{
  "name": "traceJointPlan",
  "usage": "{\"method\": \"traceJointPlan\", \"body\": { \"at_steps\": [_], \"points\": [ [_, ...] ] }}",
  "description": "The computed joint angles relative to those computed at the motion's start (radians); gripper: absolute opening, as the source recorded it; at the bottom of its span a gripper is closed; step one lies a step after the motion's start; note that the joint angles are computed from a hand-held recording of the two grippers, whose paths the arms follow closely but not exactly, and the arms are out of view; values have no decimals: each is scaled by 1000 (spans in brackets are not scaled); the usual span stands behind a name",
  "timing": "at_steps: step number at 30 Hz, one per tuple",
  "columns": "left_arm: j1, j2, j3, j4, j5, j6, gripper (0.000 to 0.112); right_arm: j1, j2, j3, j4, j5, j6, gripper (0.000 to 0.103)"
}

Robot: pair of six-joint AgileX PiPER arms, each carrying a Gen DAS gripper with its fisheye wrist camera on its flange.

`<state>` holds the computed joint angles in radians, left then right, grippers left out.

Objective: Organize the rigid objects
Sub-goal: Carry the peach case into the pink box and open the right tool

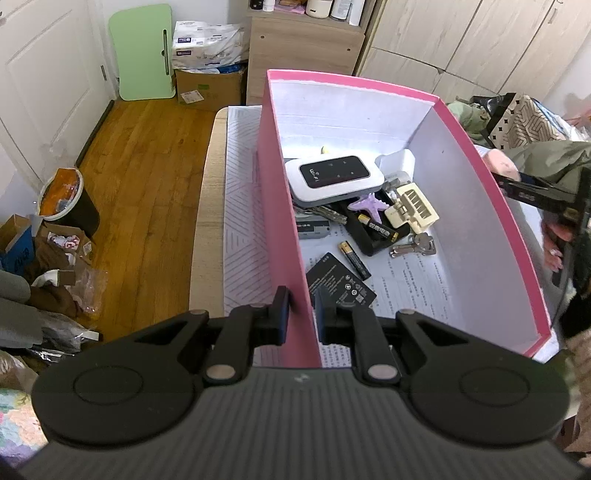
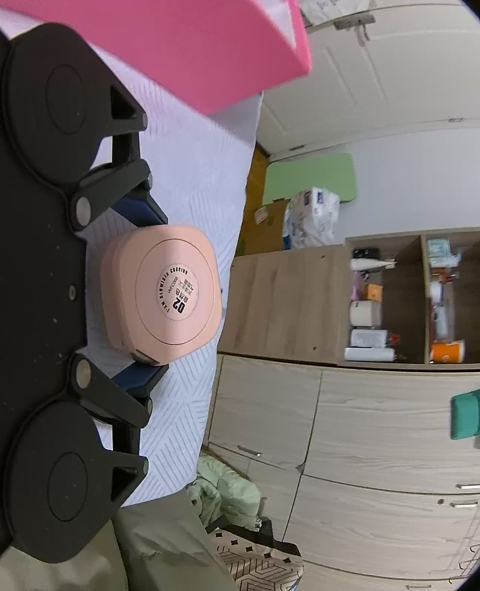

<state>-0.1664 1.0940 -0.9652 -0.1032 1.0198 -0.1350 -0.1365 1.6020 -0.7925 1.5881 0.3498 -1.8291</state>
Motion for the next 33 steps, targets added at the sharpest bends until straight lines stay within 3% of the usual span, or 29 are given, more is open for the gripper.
{"method": "traceJointPlan", "body": {
  "at_steps": [7,9,14,17,23,27,30,33],
  "points": [
    [-55,-1,0,59,-7,-38,12,17,-251,147,-29,34,23,80],
    [-50,1,-3,57,-2,-31,12,52,-345,169,-140,22,155,80],
    [-95,8,-9,108,-2,-76,11,132,-551,172,-391,118,456,80],
    [-96,7,-7,109,-2,-80,11,181,-605,126,-500,206,599,80],
    [-105,4,-5,121,-5,-111,11,326,-577,24,-657,308,799,80],
    [-89,-3,2,105,-10,-108,11,485,-513,-18,-817,262,912,80],
    [-79,-14,12,96,-17,-93,11,499,-412,-96,-837,391,841,80],
    [-61,-16,15,78,-18,-78,11,571,-290,-208,-980,437,972,80]
  ]
}}
